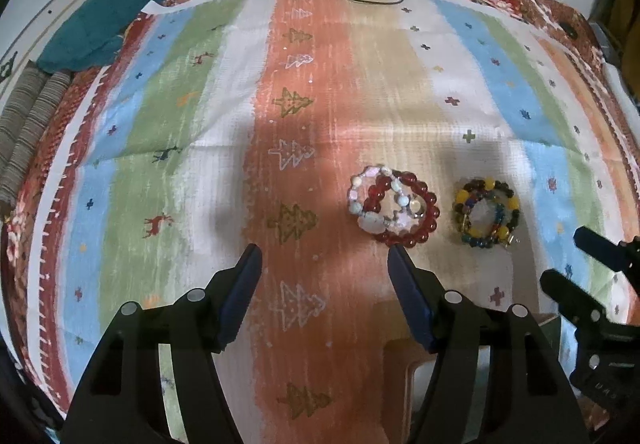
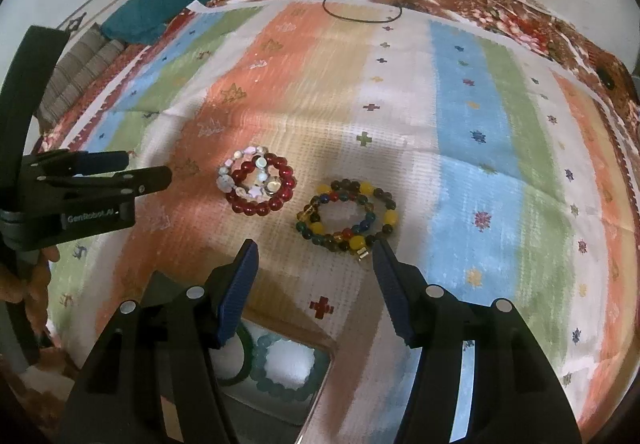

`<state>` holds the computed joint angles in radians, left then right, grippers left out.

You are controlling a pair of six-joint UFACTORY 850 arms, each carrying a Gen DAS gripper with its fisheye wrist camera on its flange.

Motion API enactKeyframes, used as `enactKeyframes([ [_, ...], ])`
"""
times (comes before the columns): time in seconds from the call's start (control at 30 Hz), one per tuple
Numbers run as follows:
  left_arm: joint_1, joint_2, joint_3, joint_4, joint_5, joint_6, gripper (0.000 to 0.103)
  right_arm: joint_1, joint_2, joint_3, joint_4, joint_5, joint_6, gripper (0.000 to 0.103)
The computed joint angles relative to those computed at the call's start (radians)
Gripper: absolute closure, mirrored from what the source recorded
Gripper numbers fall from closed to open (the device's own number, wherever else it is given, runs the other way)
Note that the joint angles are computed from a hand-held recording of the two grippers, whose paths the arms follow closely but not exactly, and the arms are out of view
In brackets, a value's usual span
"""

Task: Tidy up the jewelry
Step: 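Move both tools to the remaining bracelets on the cloth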

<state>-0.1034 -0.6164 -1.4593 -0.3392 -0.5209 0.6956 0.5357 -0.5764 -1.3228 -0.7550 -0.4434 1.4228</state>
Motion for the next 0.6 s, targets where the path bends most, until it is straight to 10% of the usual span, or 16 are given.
enactKeyframes([
  [0.6,-0.015,-0.105,-0.11,0.046,-0.037,-0.079,0.04,-0.026,-0.1,-0.114,0.186,-0.028,-0.235,0.044],
])
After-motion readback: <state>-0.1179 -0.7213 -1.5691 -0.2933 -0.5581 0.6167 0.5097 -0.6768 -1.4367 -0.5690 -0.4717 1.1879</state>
